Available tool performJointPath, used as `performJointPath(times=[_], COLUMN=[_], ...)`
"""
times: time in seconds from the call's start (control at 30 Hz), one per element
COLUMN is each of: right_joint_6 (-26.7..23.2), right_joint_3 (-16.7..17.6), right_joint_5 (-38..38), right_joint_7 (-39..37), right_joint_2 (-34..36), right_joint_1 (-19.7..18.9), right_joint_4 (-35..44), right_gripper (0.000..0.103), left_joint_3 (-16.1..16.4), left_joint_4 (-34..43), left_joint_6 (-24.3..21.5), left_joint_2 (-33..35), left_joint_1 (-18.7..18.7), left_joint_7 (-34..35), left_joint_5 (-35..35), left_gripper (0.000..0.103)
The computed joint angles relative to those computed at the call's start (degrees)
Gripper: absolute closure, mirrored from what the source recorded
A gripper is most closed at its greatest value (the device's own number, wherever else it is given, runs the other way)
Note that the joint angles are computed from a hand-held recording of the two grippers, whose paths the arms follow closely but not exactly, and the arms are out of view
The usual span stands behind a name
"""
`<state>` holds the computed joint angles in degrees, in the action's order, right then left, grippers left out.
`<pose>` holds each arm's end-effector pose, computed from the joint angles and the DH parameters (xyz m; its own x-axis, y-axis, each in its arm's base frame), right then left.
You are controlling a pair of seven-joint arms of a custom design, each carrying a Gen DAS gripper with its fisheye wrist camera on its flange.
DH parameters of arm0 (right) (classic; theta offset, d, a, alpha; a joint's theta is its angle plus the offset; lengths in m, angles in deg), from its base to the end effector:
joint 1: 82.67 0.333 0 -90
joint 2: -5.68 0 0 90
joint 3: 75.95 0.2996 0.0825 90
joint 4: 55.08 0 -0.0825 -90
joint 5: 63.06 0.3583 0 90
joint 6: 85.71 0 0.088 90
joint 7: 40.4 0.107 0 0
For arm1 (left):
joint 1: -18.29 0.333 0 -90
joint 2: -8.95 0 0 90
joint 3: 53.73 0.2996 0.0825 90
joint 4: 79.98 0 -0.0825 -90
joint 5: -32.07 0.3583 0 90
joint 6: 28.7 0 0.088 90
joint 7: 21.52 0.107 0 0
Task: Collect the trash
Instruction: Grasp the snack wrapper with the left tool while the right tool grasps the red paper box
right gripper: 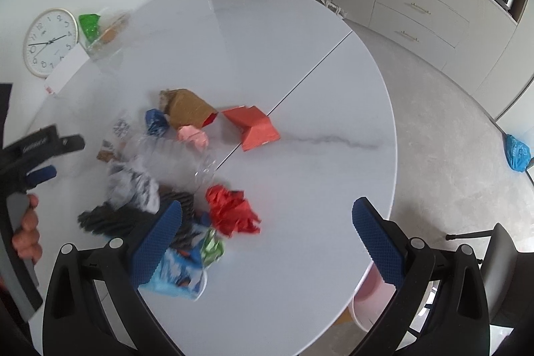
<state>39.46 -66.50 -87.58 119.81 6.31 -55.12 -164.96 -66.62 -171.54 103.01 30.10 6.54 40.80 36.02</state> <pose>0.4595 0.3268 0.5053 -0.3533 -0.9335 -0.0618 -0.8329 0.3440 -0.4336 0.6125 -0.2579 0.4531 0.0186 -0.9852 0.1703 -0.9550 -0.0679 -0.2887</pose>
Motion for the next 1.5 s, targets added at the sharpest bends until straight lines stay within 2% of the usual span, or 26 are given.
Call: performJointPath(times=[0.13,0.3,0.4,0.5,0.57,0.63,0.73,0.83,1.03,1.07,1.13,1.17,1.2,1.27,1.4,1.5], right_joint_6=[1.5,2.2,3.7,5.1,5.9,6.8,7.7,8.9,5.6,5.5,6.2,6.5,6.9,8.7,13.2,15.6], right_joint_3=[-1.2,-2.9,-4.0,-4.9,-5.4,-5.9,-6.3,-6.5,-7.5,-7.5,-8.2,-8.4,-8.4,-8.9,-9.1,-8.5], right_joint_5=[1.2,2.7,3.5,4.7,5.6,6.9,8.6,11.0,15.0,16.3,16.6,17.0,17.9,18.6,18.6,16.1], right_joint_7=[-3.1,-7.2,-9.1,-11.3,-13.0,-15.4,-20.0,-26.1,-34.7,-35.8,-36.1,-36.2,-36.2,-34.8,-30.1,-24.9], right_joint_2=[2.1,5.0,6.3,8.0,9.1,10.5,13.2,15.8,22.1,22.8,22.9,22.8,22.5,21.3,14.4,7.6], right_joint_1=[-1.1,-2.1,-2.8,-3.4,-3.7,-4.0,-4.2,-4.4,-3.7,-3.9,-3.4,-3.4,-3.5,-3.5,-3.1,-3.0], right_joint_4=[0.9,3.1,3.6,4.6,5.2,6.1,8.1,9.9,16.4,17.0,17.0,17.0,16.8,15.2,7.3,0.2], right_gripper=[0.002,0.002,0.002,0.002,0.002,0.002,0.002,0.004,0.027,0.035,0.045,0.055,0.06,0.06,0.06,0.06], left_joint_3=[0.8,0.9,1.3,1.3,0.7,0.5,0.7,-0.3,-0.6,-0.8,-0.8,-0.7,-0.5,-0.2,-0.6,-1.7], left_joint_4=[12.3,27.9,33.4,37.1,39.2,40.6,39.0,30.6,20.5,19.5,15.0,13.5,11.6,10.7,-0.7,-7.1], left_joint_6=[-5.2,-14.3,-17.5,-19.8,-21.3,-22.5,-21.2,-17.1,-10.7,-10.1,-6.9,-5.8,-4.7,-4.2,2.9,6.1], left_joint_2=[9.8,20.9,24.7,27.2,28.6,29.7,28.6,23.6,17.1,15.9,13.0,11.8,10.1,8.3,0.8,-5.7], left_joint_1=[-2.0,-2.4,-2.7,-3.0,-2.9,-3.1,-3.4,-1.8,-0.4,-0.3,0.3,0.2,0.1,-1.1,-1.8,-2.2], left_joint_7=[-2.0,-6.0,-9.5,-11.9,-11.9,-11.4,-10.1,-8.2,-5.8,-5.4,-3.6,-3.2,-2.6,-3.0,-2.9,-1.2], left_joint_5=[2.2,-1.1,-2.1,-2.8,-3.6,-3.9,-3.2,-4.6,-5.0,-4.9,-4.6,-4.1,-3.2,-1.4,0.6,0.9], left_gripper=[0.007,0.007,0.007,0.019,0.033,0.038,0.046,0.054,0.056,0.056,0.056,0.056,0.056,0.056,0.056,0.056])
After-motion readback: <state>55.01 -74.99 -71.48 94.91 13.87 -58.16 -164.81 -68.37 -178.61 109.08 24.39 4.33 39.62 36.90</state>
